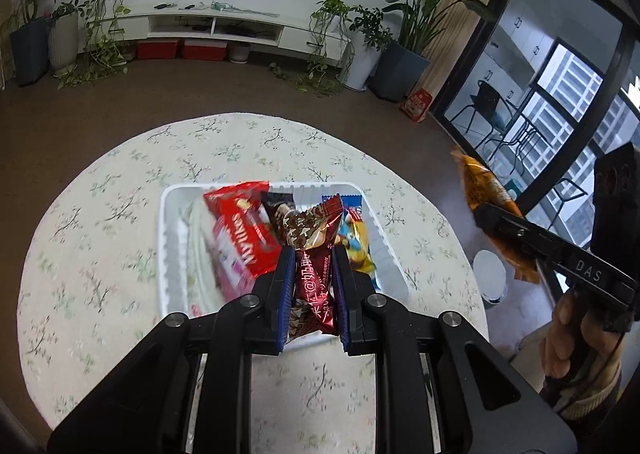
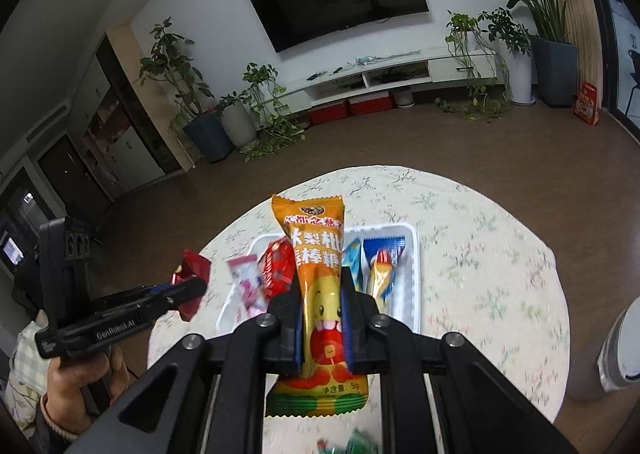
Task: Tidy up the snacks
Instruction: 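Lift the chocolate wrapper with the left tool while the right tool carries the orange packet to the tray, then lower both packets into the white tray and open both tools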
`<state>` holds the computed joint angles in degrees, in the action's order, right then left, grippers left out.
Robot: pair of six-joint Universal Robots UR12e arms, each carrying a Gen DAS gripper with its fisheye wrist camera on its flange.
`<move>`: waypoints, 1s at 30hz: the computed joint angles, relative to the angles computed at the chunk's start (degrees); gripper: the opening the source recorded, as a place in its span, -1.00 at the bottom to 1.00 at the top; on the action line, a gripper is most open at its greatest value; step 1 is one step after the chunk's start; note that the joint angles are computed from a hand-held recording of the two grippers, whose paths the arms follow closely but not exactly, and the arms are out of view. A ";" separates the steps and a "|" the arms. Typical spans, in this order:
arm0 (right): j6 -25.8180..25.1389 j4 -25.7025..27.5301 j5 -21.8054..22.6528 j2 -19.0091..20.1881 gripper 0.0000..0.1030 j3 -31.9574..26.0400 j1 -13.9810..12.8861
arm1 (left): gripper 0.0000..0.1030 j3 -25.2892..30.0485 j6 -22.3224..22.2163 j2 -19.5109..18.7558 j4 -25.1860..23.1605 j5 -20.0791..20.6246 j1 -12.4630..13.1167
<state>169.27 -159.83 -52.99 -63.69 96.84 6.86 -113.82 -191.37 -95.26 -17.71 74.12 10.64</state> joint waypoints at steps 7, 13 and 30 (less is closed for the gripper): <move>3.36 4.17 -4.77 4.93 -0.69 -4.99 1.85 | -0.68 3.19 0.50 -4.92 -0.42 3.24 -2.33; 6.39 6.57 -4.10 7.64 -0.69 -7.23 2.48 | -0.67 4.03 1.41 -8.01 -0.64 4.51 -2.58; 2.23 11.55 -10.86 11.20 -0.66 -12.45 6.68 | -0.66 5.44 -1.03 -13.05 1.50 4.84 -2.67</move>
<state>171.49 -148.28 -63.84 -52.49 84.39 13.54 -108.38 -192.40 -108.31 -16.21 78.97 7.97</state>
